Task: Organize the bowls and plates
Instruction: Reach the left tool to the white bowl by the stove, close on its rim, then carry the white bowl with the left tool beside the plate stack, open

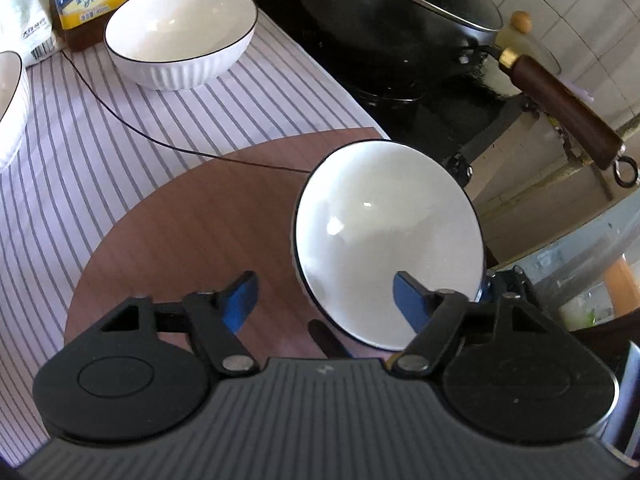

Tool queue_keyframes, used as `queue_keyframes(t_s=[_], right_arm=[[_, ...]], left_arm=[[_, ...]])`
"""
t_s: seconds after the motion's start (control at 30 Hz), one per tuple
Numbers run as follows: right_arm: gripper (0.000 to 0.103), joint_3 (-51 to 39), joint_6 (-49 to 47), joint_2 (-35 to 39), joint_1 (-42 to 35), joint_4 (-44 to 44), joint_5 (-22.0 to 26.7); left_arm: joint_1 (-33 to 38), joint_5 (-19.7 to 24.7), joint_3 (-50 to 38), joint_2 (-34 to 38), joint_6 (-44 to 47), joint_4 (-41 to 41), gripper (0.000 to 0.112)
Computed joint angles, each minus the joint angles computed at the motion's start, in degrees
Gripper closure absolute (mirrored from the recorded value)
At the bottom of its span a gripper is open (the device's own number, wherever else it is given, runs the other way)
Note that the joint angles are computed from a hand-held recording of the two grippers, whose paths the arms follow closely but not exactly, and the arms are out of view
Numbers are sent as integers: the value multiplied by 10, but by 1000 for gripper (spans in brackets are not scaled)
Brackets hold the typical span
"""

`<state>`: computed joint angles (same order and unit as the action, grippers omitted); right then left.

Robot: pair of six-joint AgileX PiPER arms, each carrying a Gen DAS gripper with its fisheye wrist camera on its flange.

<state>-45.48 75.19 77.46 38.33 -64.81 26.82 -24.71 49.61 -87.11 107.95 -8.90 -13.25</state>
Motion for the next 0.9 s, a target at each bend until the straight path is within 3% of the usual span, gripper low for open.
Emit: queue_keyframes(t_s=[0.1, 0.13, 0.17, 0.23, 0.43, 0.6, 0.9], right_arm=[[2, 2, 29, 9, 8, -30, 1], [2, 0, 38, 13, 11, -36, 7], [3, 1, 46, 16, 9, -44, 4], [5, 0, 49, 13, 11, -48, 5], [5, -30, -66, 7, 27, 57, 21], [5, -78, -178, -5, 61, 158, 73], [5, -129, -250, -12, 131, 197, 149]], left_arm=[[5, -6, -2, 7, -17, 2, 77], [8, -1, -5, 11, -22, 1, 93], [12, 0, -5, 13, -20, -8, 98], [16, -3, 2, 9, -17, -16, 99], [6, 11, 24, -27, -42, 19, 99], [9, 44, 39, -71, -65, 32, 99], [39, 57, 100, -163, -72, 16, 99]])
